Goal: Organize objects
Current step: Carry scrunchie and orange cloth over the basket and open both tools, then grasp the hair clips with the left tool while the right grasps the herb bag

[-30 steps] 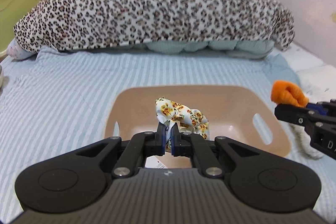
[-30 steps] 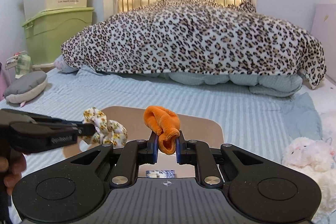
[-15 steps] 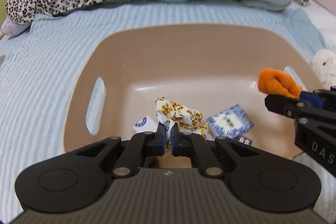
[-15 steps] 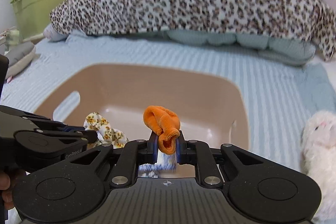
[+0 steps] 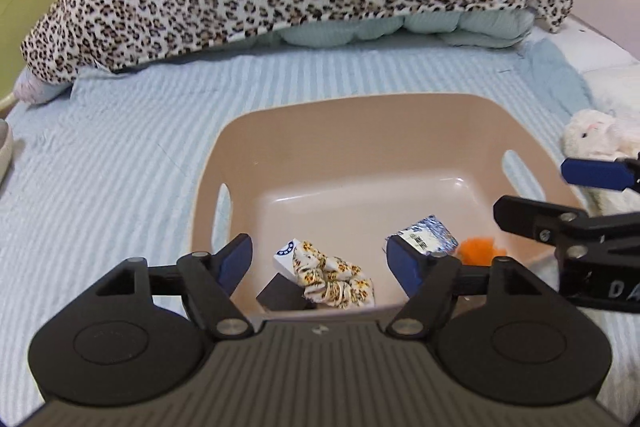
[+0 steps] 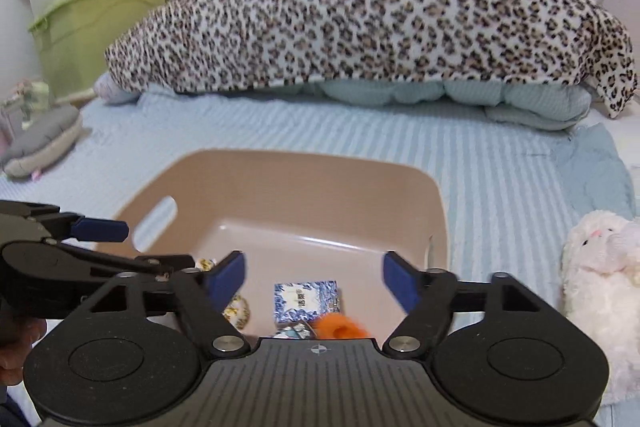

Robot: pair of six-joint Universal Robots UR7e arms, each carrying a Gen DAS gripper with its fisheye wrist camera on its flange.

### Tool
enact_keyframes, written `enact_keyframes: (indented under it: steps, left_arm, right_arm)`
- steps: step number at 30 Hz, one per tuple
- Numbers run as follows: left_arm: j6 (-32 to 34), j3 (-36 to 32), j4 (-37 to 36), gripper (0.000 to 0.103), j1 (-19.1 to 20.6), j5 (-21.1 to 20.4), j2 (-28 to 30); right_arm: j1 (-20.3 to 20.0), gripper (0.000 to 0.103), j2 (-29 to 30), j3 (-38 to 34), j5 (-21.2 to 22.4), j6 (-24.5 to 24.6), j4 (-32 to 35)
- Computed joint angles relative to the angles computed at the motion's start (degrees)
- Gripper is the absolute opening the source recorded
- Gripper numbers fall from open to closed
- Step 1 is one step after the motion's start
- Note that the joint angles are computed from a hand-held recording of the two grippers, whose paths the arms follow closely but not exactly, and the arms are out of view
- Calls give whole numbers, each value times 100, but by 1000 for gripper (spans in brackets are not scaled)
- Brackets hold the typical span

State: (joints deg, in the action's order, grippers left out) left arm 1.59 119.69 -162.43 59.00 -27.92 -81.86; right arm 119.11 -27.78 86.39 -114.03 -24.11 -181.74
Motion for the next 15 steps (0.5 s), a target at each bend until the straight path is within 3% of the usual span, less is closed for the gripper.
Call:
enact_keyframes:
  steps: [3,6,15]
  left_arm:
    - [-241,194,341,77,-224,66,-297]
    - [-482,388,683,80,-428,162,-570]
    - [-1600,844,2301,81,-678,161,-1266]
  right_arm:
    - [70,97,-181,268,-39,-48,-206]
    - [136,102,-363,579,-116,-137,-384]
    - [164,103,-687,1323,-439,-79,-630]
